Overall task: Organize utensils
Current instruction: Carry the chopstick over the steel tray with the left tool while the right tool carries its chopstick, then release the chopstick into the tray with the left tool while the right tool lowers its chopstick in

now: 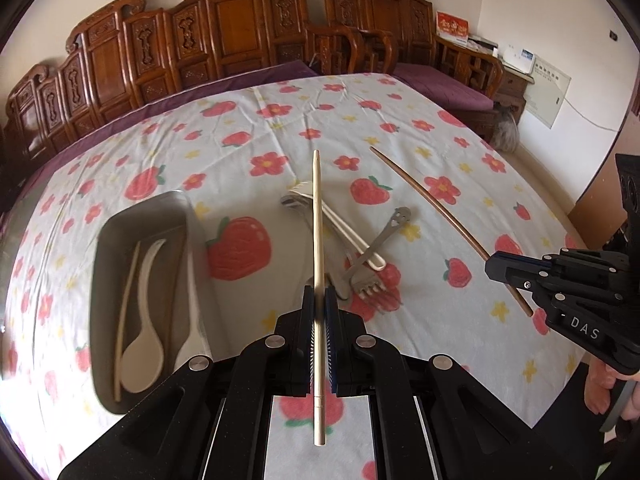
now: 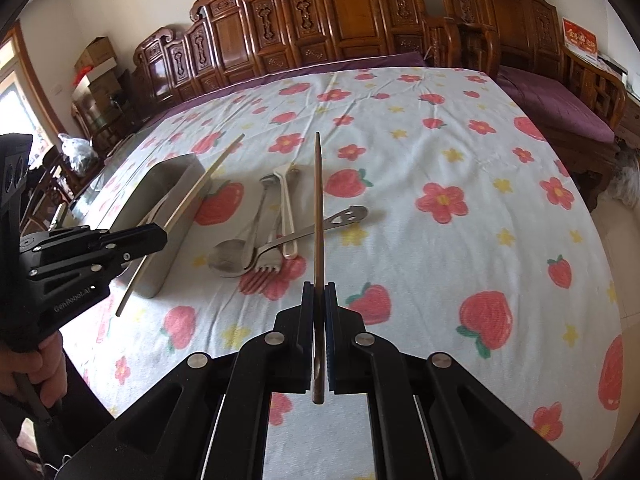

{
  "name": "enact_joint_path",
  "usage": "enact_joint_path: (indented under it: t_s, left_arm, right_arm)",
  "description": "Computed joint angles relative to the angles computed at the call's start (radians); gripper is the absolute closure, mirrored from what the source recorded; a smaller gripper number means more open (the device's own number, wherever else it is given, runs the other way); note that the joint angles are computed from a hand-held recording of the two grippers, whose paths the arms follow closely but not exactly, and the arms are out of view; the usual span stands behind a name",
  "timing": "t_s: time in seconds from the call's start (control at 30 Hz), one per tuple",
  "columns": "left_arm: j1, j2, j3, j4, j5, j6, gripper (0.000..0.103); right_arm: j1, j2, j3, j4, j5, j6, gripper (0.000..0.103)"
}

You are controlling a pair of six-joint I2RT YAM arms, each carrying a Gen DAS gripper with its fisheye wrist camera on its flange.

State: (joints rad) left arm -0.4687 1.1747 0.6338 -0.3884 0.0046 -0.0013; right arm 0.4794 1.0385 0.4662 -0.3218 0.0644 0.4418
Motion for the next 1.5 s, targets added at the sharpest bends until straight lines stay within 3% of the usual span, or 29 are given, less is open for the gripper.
enact_joint_path:
  t_s: [0.33, 0.7, 1.03, 1.5]
  left_arm:
    - [0.212, -0.106, 0.058, -0.143, 0.123, 0.131, 0.099]
    - [0.517, -0.052, 0.161, -0.237, 0.310, 0.290, 0.099]
    - [0.678, 0.121, 0.193, -0.190, 0.397, 0.359, 0.099]
    - [0.701, 0.278, 0.215, -0.102, 0.427, 0.345, 0.099]
  right_arm:
    - [0.098, -0.022, 0.085, -0.053, 0.019, 0.067, 0.097]
    - [0.208, 0.180, 0.362, -0.122, 0.094, 0.060, 0.097]
    - [0.313, 0.429, 0.530, -0.085, 0.075, 0.108, 0.097]
    - [0.362, 0.618, 0.687, -0.119, 0.058, 0.123, 0.097]
